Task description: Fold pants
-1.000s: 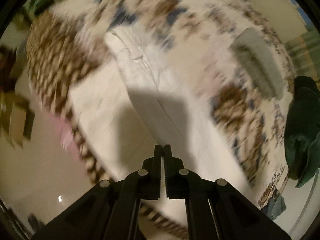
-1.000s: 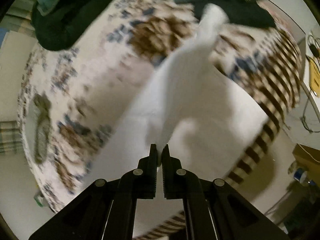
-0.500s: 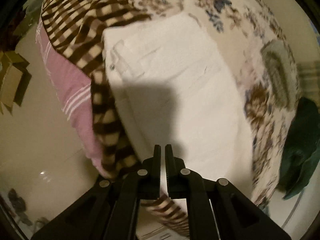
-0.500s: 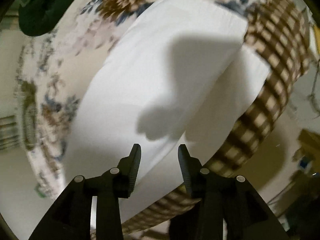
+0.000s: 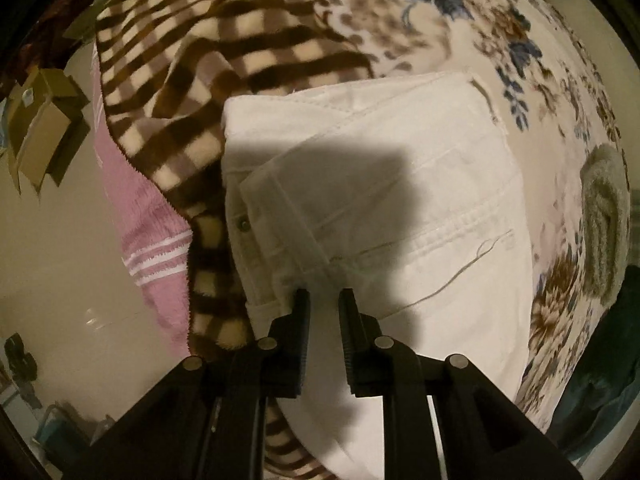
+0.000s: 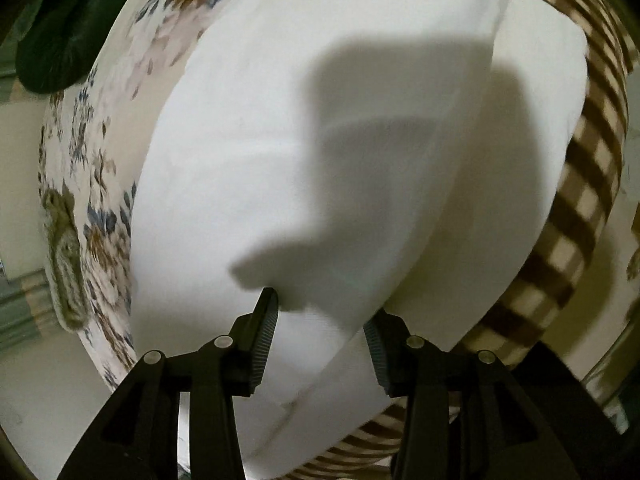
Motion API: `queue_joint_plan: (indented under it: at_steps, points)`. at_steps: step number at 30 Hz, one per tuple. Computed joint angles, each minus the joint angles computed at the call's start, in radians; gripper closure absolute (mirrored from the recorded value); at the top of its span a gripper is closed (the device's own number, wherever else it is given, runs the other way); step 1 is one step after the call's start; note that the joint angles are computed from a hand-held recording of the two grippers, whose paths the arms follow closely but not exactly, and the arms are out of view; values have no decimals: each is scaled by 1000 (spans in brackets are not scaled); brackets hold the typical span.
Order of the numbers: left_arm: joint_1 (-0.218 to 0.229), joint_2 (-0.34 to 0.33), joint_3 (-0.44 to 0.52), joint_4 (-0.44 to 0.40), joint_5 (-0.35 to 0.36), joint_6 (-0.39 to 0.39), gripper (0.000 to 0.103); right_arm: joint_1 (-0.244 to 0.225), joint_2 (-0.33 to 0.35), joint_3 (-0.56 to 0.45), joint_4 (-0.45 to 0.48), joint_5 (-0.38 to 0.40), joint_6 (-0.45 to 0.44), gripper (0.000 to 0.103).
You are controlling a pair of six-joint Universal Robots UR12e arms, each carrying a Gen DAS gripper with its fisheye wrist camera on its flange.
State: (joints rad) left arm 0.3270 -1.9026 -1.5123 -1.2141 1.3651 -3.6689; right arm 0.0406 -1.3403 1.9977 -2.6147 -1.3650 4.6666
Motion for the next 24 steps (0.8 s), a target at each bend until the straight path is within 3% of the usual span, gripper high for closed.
queue_joint_plan:
  at_steps: [1,2,4,6,11,13,14,15,17,20,24]
  points:
    - [-8,3,-4,29,23,14,102,2,1,2,-16,-8,10,81]
    - [-11,13,-19,59,40,37,102,3,3,-9,6,-4,-3,92]
    - [-19,22,-35,148,71,81,103,8,6,-22,12,-10,-17,97]
    - [-13,29,-34,168,85,108,103,12,2,-41,53,-18,-48,98]
    - [51,42,-37,154,-32,107,102,3,-23,-59,105,10,-169,98]
    - [65,37,-38,152,-79,82,92,-2,-22,-79,159,30,-268,95]
    - [71,31,-38,153,-106,72,88,-6,-20,-81,167,46,-284,87]
    - [73,24,-37,150,-117,67,80,-11,-17,-80,169,68,-290,71]
    - [73,11,-30,138,-115,65,77,-23,-7,-62,139,131,-270,56]
    - [62,-7,-18,125,-71,64,76,-27,8,-38,92,179,-204,55]
    - [43,-13,4,91,-11,59,77,-20,25,-9,-4,188,-118,55]
